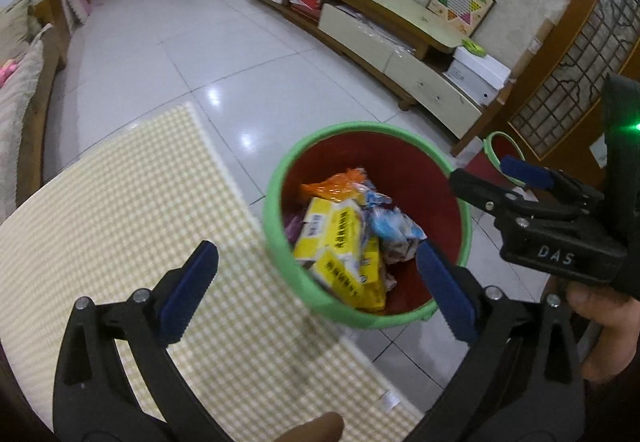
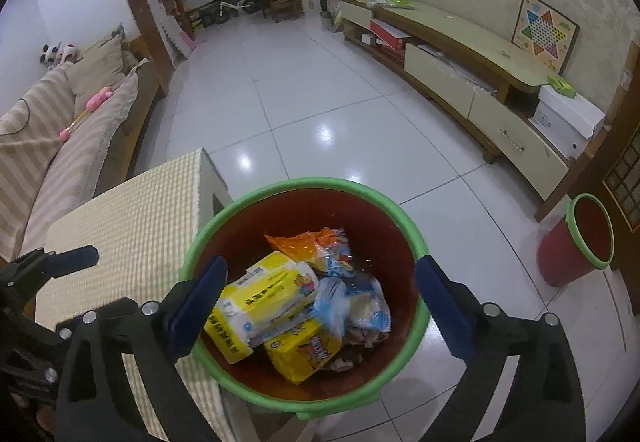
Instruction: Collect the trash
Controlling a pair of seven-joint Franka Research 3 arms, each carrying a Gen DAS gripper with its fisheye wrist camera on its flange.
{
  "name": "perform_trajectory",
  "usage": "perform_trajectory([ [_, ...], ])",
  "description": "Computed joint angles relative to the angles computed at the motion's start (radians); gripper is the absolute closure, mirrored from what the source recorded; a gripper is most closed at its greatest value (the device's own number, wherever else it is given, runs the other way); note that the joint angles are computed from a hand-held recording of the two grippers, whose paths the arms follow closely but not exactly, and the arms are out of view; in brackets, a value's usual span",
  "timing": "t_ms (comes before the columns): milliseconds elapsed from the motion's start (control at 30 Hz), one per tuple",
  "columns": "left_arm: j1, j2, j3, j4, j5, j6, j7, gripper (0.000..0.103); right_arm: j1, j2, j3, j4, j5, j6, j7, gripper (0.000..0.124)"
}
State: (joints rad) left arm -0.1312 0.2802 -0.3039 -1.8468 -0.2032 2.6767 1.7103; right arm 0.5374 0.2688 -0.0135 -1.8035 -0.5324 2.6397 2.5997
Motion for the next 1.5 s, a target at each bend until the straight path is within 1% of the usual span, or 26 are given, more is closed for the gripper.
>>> perform_trajectory([
  [100,0.001,-0.061,0.023,-0.067,0.026,0.037,-0.029,0.005,0.012,0.000,0.006,0.007,-0.006,0.002,0.002,0.030],
  [167,0.016,-0.099,0.024,-0.105,0.000,0.049,-0.010,0.006,0.026,0.002,0.008,0.016,-0.019,-0.005,0.010,0.030],
  [267,0.030,-0.171,0.040,-0.183,-0.050,0.092,0.004,0.006,0.057,0.008,0.014,0.041,-0.056,-0.021,0.030,0.030],
  [333,0.031,-0.216,0.063,-0.228,-0.065,0.106,-0.007,0.005,0.071,0.010,0.019,0.048,-0.069,-0.017,0.042,0.030],
  [500,0.028,-0.330,0.130,-0.358,-0.025,0.159,-0.076,0.005,0.119,0.016,0.031,0.071,-0.103,-0.011,0.082,0.028],
  [533,0.026,-0.350,0.142,-0.382,-0.026,0.169,-0.081,0.005,0.127,0.018,0.034,0.077,-0.107,-0.010,0.088,0.028],
  [633,0.011,-0.422,0.193,-0.465,-0.080,0.197,-0.051,0.005,0.156,0.033,0.044,0.104,-0.110,-0.019,0.111,0.028],
  [667,0.011,-0.447,0.206,-0.495,-0.077,0.208,-0.055,0.005,0.165,0.042,0.050,0.117,-0.105,-0.023,0.112,0.028],
  [767,0.000,-0.501,0.244,-0.561,-0.069,0.235,-0.074,0.005,0.186,0.075,0.072,0.161,-0.053,-0.042,0.079,0.028],
  [867,0.001,-0.559,0.274,-0.636,-0.043,0.264,-0.107,0.005,0.222,0.099,0.070,0.190,-0.037,-0.047,0.058,0.028],
  [933,0.012,-0.593,0.284,-0.683,-0.007,0.284,-0.144,0.005,0.252,0.110,0.063,0.207,-0.043,-0.056,0.058,0.028],
  [967,0.032,-0.609,0.275,-0.709,0.025,0.298,-0.177,0.005,0.272,0.116,0.057,0.219,-0.057,-0.065,0.065,0.028],
  [1033,0.043,-0.622,0.283,-0.734,0.068,0.311,-0.213,0.005,0.301,0.112,0.043,0.215,-0.090,-0.074,0.093,0.028],
  [1100,0.069,-0.642,0.273,-0.774,0.121,0.338,-0.258,0.005,0.330,0.107,0.032,0.209,-0.138,-0.086,0.131,0.028],
  [1133,0.076,-0.649,0.269,-0.787,0.143,0.342,-0.278,0.005,0.339,0.105,0.029,0.208,-0.160,-0.095,0.152,0.028],
  [1200,0.072,-0.666,0.283,-0.813,0.174,0.342,-0.296,0.005,0.357,0.108,0.028,0.214,-0.202,-0.119,0.191,0.028],
  [1300,0.104,-0.683,0.266,-0.844,0.239,0.347,-0.348,0.005,0.372,0.117,0.031,0.226,-0.257,-0.158,0.233,0.028],
  [1333,0.133,-0.688,0.245,-0.855,0.271,0.357,-0.373,0.005,0.375,0.119,0.032,0.225,-0.274,-0.166,0.245,0.028],
  [1367,0.147,-0.697,0.241,-0.870,0.295,0.367,-0.386,0.005,0.379,0.121,0.031,0.226,-0.295,-0.176,0.258,0.028],
  [1400,0.196,-0.700,0.201,-0.882,0.339,0.385,-0.422,0.005,0.384,0.128,0.030,0.231,-0.316,-0.187,0.270,0.028],
  [1467,0.252,-0.709,0.167,-0.913,0.386,0.432,-0.478,0.005,0.390,0.143,0.034,0.246,-0.342,-0.215,0.278,0.028],
  [1500,0.254,-0.714,0.171,-0.928,0.395,0.452,-0.496,0.005,0.388,0.146,0.035,0.244,-0.349,-0.214,0.284,0.028],
])
